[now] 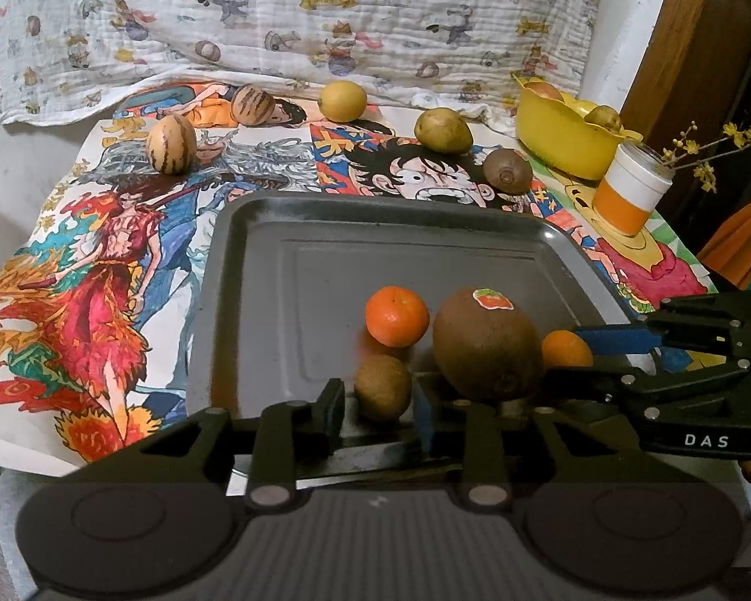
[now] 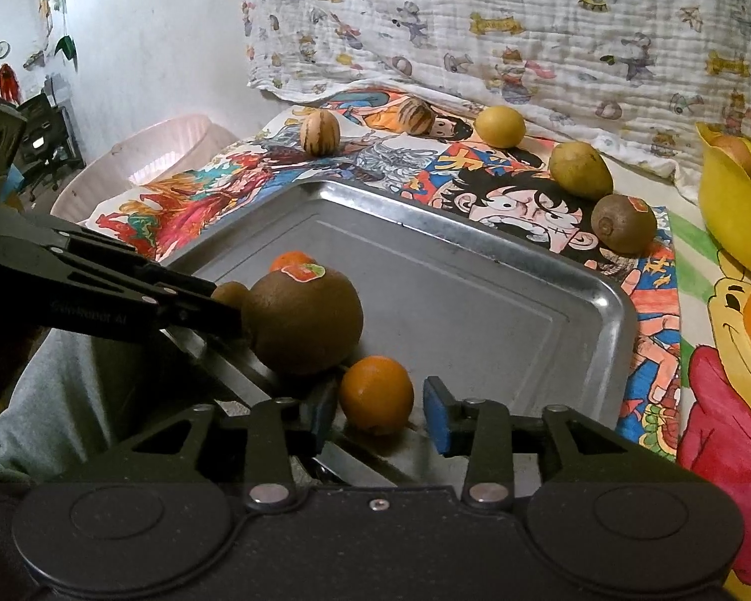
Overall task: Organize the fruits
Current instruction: 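Open the right gripper to set the orange on the tray while the left releases the brown fruit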
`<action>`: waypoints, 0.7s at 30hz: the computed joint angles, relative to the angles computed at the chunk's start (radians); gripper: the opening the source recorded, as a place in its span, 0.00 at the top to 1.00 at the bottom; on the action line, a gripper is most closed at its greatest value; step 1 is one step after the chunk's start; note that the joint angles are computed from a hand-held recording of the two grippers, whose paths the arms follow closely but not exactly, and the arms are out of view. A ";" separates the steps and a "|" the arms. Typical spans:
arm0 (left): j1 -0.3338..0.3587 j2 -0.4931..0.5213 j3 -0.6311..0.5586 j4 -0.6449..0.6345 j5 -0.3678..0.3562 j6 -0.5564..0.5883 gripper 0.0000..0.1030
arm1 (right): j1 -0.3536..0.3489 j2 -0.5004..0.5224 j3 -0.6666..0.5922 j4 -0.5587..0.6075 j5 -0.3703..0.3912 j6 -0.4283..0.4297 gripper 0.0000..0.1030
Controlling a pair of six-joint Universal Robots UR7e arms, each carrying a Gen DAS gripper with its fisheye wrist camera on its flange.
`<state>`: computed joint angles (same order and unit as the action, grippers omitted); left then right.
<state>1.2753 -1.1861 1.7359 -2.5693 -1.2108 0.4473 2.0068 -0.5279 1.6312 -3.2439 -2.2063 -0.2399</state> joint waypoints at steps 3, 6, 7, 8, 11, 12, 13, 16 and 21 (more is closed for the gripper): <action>0.000 -0.005 -0.005 0.006 -0.002 -0.007 0.51 | 0.000 -0.009 0.012 -0.006 -0.003 0.004 0.52; -0.002 -0.008 -0.011 0.004 -0.003 -0.017 0.38 | 0.002 -0.022 0.026 -0.014 -0.006 0.008 0.41; -0.004 -0.008 -0.014 0.004 -0.002 -0.020 0.32 | 0.003 -0.027 0.030 -0.015 -0.007 0.012 0.35; -0.005 -0.007 -0.017 0.003 0.001 -0.023 0.25 | 0.003 -0.032 0.034 -0.018 -0.008 0.014 0.29; -0.013 -0.006 -0.019 -0.017 0.019 -0.020 0.14 | 0.006 -0.047 0.046 -0.030 -0.013 0.024 0.17; -0.016 -0.005 -0.021 -0.023 0.024 -0.015 0.13 | 0.007 -0.054 0.050 -0.033 -0.014 0.029 0.15; -0.018 -0.003 -0.024 -0.027 0.029 -0.012 0.09 | 0.008 -0.062 0.055 -0.033 -0.014 0.035 0.10; -0.028 0.003 -0.029 -0.047 0.051 -0.007 0.04 | 0.013 -0.082 0.061 -0.026 -0.028 0.043 0.04; -0.039 0.020 -0.058 -0.043 0.070 -0.002 0.02 | 0.022 -0.090 0.057 -0.065 -0.097 0.012 0.01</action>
